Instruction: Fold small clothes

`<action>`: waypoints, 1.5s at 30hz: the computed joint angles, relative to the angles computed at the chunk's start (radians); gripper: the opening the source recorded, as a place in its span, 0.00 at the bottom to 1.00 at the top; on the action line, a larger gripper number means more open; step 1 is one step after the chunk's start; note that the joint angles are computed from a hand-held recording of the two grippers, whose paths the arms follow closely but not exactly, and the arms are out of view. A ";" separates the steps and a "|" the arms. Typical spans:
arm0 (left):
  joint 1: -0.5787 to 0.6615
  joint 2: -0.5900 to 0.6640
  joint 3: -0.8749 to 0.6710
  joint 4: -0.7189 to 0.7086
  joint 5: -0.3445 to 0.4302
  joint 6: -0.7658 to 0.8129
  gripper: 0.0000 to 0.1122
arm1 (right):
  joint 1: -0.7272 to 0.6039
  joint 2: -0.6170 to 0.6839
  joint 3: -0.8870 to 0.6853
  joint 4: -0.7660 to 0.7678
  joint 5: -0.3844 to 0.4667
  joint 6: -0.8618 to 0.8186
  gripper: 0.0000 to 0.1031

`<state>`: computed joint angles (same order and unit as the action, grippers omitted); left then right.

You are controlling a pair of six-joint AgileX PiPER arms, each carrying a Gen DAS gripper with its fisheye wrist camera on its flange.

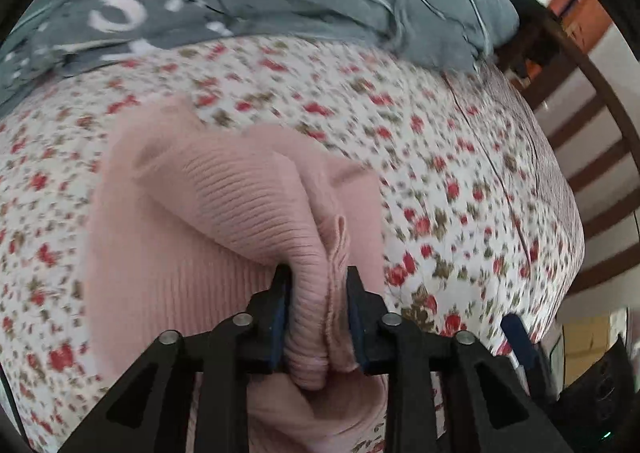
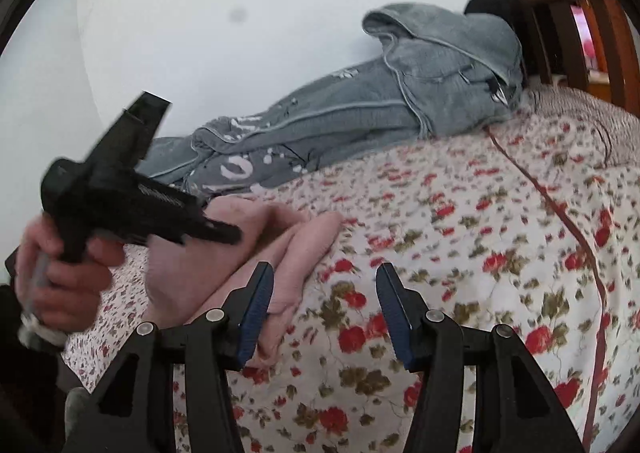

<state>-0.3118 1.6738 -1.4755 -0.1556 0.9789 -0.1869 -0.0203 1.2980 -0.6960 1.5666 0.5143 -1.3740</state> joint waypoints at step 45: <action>0.567 -0.402 0.490 -0.540 -0.081 0.887 0.52 | 0.461 -0.038 -0.178 -1.384 -0.313 1.443 0.46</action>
<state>0.2554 1.2722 -0.9853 -0.6951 0.8978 0.7001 0.4409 1.2598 -0.8740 0.1831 0.2016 0.0689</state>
